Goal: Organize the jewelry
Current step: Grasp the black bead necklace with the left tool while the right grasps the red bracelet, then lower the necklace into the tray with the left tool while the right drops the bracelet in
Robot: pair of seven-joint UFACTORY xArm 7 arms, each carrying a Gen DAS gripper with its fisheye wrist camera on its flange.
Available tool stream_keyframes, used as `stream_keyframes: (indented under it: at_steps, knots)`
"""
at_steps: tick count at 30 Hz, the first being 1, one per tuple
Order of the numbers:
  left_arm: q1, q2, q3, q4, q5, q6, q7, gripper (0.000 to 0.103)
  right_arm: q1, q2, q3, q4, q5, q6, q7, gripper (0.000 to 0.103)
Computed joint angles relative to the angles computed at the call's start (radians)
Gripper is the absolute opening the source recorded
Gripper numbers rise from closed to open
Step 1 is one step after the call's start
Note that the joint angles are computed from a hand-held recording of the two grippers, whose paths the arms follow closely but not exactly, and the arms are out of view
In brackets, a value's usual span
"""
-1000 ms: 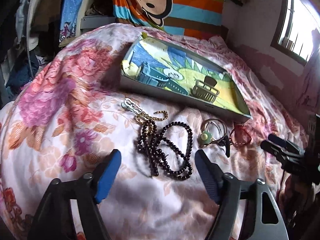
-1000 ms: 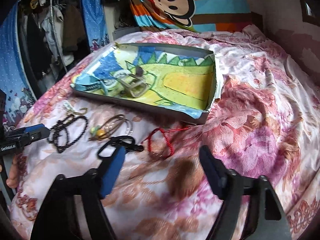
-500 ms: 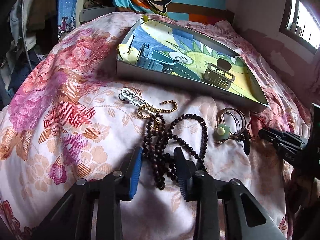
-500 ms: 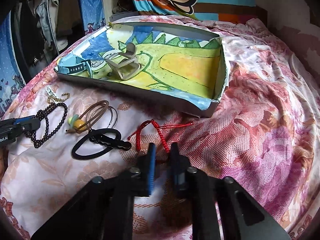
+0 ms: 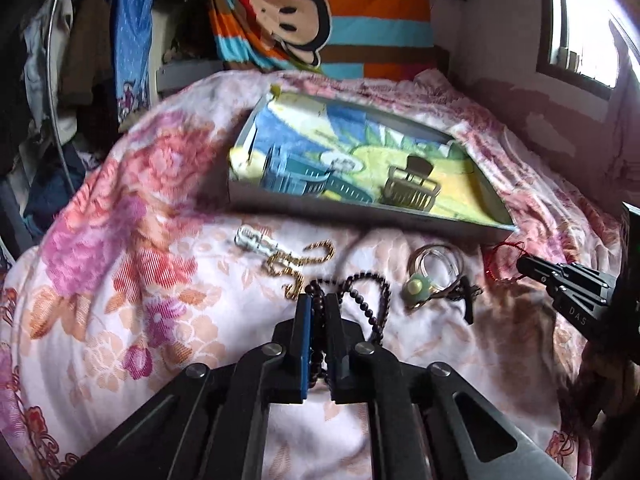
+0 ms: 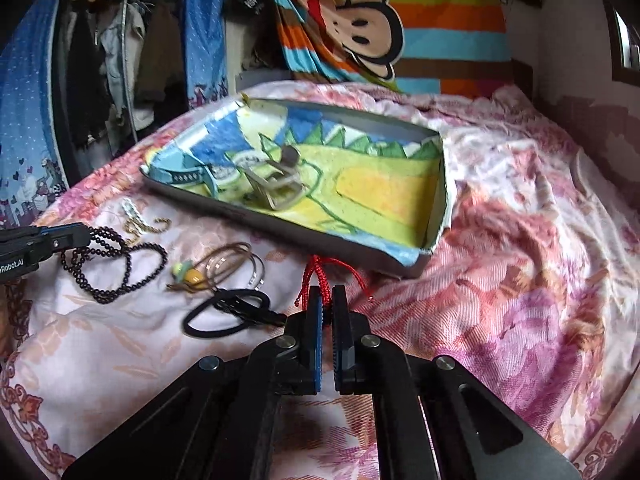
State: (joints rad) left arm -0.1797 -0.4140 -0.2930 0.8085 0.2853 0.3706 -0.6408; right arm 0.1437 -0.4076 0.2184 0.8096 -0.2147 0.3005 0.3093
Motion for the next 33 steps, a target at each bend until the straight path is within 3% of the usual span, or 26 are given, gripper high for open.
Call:
stream_keyframes:
  at_steps: [7,12,20,24,29,33]
  knots:
    - [-0.049,-0.028,0.029,-0.022,-0.061,-0.055,0.057,0.006,0.015,-0.050,-0.029,-0.039,0.059,-0.047,0.025,0.004]
    - [-0.039,-0.063,0.009,-0.033,-0.080,-0.056,0.040,0.006,0.051,-0.078,-0.060,-0.049,0.119,-0.059,-0.001,0.004]
    - [-0.023,-0.022,-0.022,0.111,-0.084,-0.002,0.017,0.006,0.106,-0.030,-0.125,0.025,0.213,-0.112,-0.103,0.004]
    - [0.018,0.068,-0.067,0.251,-0.003,0.026,-0.038,0.006,0.088,0.029,-0.129,0.090,0.246,-0.088,-0.106,0.004]
    - [0.084,0.229,-0.136,0.440,0.230,0.031,-0.243,0.006,0.019,0.111,-0.091,0.150,0.212,-0.082,-0.037,0.004]
    - [0.075,0.332,-0.137,0.532,0.369,0.049,-0.373,0.006,0.083,0.182,-0.151,0.172,0.303,-0.123,-0.103,0.004]
